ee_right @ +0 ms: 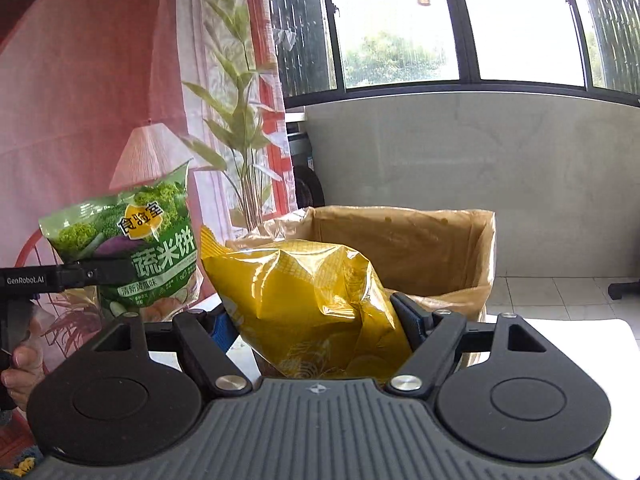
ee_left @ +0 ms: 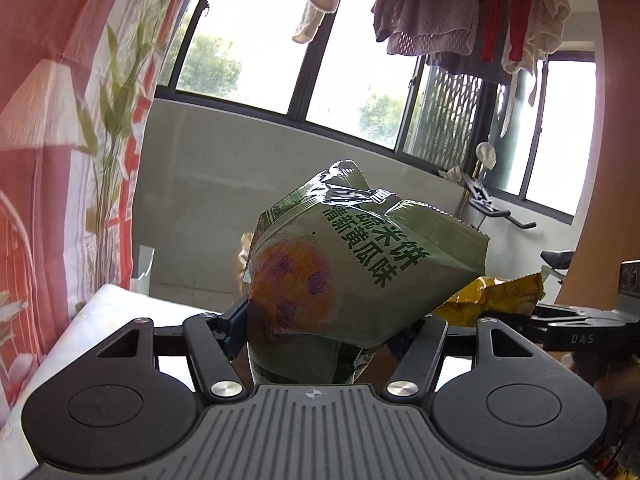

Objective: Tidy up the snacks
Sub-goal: 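Lift both bags into the box and open both tools to release them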

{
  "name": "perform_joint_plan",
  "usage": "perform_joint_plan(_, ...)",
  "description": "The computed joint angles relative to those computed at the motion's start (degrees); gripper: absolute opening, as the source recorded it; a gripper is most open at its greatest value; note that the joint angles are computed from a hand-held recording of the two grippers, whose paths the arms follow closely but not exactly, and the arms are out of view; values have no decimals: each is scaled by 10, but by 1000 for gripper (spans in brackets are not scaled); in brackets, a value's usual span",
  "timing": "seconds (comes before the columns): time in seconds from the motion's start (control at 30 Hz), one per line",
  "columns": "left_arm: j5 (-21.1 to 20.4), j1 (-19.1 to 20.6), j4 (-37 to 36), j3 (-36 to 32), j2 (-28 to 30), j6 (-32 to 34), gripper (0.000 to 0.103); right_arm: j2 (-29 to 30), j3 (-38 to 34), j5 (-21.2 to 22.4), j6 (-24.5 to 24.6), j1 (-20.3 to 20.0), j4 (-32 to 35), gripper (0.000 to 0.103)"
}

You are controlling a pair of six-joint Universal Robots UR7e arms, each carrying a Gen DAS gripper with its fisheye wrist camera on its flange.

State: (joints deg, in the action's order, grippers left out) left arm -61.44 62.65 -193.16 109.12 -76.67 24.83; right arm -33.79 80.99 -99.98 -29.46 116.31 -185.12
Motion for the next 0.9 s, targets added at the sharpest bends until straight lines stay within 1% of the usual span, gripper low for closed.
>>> perform_joint_plan(0.1,-27,-5,12,-32,9,-3,68,2,-19,6,3,2,6,78)
perform_joint_plan(0.2,-60,-2,37,-78,29,-11,68,4,-41,3,2,2,15,78)
perform_joint_plan(0.23,-72,1,40,-96,40,-7,68,8,-51,1,-1,3,17,78)
perform_joint_plan(0.33,-88,6,45,-154,81,13,68,22,-85,-10,-14,3,19,78)
perform_joint_plan(0.4,-107,16,73,-199,108,-6,68,33,-108,-16,-9,0,20,78)
perform_joint_plan(0.5,-150,43,105,-269,156,-47,68,45,-135,-25,-2,-4,24,78)
perform_joint_plan(0.53,-151,48,107,-288,172,-49,68,49,-142,-29,-1,-6,25,78)
perform_joint_plan(0.63,-126,57,108,-337,219,-28,68,58,-159,-37,1,-11,32,78)
perform_joint_plan(0.77,-102,71,149,-383,260,-9,68,72,-185,-47,5,-17,45,78)
perform_joint_plan(0.83,-96,78,174,-397,271,-17,69,77,-195,-48,5,-20,51,78)
perform_joint_plan(0.9,-88,86,203,-407,276,-43,70,84,-204,-49,5,-22,57,78)
